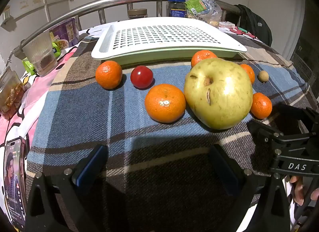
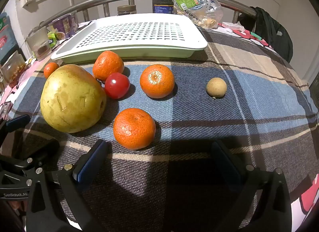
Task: Organize fruits
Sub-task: 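Move both grippers toward the mandarin oranges in front of the tray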
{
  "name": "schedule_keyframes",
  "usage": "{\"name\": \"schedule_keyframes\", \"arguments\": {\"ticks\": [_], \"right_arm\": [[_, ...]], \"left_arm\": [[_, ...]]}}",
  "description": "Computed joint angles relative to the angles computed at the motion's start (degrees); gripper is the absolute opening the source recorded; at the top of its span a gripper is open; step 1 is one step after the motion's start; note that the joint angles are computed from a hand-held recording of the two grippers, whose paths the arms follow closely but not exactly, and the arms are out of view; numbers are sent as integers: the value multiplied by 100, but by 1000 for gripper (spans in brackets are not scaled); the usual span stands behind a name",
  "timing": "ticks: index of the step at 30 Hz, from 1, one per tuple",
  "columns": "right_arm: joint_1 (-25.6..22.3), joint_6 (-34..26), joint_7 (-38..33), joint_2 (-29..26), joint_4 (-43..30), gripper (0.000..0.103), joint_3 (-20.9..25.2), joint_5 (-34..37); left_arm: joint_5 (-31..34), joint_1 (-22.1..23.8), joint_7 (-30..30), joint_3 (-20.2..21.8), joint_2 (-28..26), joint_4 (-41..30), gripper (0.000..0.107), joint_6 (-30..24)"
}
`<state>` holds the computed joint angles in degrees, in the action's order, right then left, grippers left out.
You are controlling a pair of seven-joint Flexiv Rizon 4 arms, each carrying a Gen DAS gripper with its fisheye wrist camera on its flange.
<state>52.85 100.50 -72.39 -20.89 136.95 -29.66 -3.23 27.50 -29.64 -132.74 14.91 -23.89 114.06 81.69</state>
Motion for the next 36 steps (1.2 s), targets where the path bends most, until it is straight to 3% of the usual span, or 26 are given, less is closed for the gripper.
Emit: {"name": "schedule_keyframes", "arguments": {"ticks": [17,21,28,36], "right_arm": [[-241,39,-135,31,-19,103,245,-16],[-469,104,-255,88,12,103,479,-52],[-1629,504,-556,237,27,103,1754,43],[-3033,603,-569,321,-115,103,3104,-157]], "left_arm": [[-42,67,31,-67,10,33,103,44],[-49,17,37,-28,16,32,103,47],[-243,126,222,-186,134,284,103,428],[-359,-243,338,163,126,302,103,784]]}}
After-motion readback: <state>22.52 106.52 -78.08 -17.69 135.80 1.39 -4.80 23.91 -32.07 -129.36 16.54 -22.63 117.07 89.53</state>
